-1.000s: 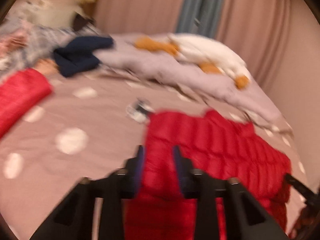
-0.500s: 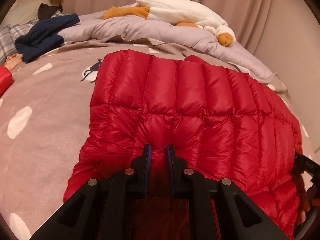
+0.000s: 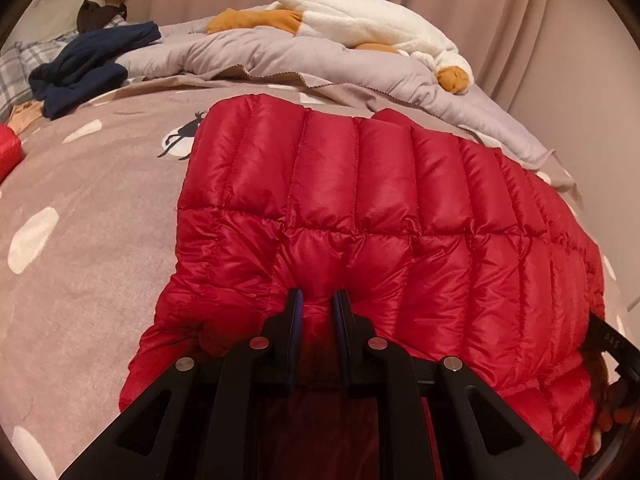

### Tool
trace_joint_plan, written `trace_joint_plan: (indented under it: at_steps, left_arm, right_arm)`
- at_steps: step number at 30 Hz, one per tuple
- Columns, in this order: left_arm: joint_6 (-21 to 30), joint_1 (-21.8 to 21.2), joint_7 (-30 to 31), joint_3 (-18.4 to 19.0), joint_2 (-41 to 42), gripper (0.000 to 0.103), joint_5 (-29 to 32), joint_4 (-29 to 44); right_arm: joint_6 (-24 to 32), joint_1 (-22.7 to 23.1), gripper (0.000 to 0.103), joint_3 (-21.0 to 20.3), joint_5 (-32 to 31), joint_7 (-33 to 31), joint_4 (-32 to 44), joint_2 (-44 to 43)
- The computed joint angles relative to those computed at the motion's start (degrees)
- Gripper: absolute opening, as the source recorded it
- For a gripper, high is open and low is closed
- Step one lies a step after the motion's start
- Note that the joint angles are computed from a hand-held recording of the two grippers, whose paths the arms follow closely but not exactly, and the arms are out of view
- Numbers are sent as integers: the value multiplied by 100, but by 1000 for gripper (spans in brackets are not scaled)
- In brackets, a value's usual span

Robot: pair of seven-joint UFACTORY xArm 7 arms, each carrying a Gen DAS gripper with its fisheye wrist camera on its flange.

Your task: Fold large clothes

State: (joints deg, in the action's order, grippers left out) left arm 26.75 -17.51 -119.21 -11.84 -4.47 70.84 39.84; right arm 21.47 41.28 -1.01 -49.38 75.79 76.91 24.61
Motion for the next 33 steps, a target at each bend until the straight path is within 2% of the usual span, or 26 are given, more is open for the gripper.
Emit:
trace_joint_plan:
  at_steps: [15, 28, 33]
  left_arm:
    - [147, -45, 217, -10, 34, 15, -190, 56]
    - [295, -97, 449, -19, 59, 15, -396, 114]
    - [373, -128, 491, -29, 74, 15, -442, 142]
  right_arm:
    - [5, 21, 7, -19, -24, 25, 7, 10]
    - [-249, 19, 7, -80, -45, 158, -74, -12]
    - [-112, 67, 7, -87, -75, 128, -18, 7]
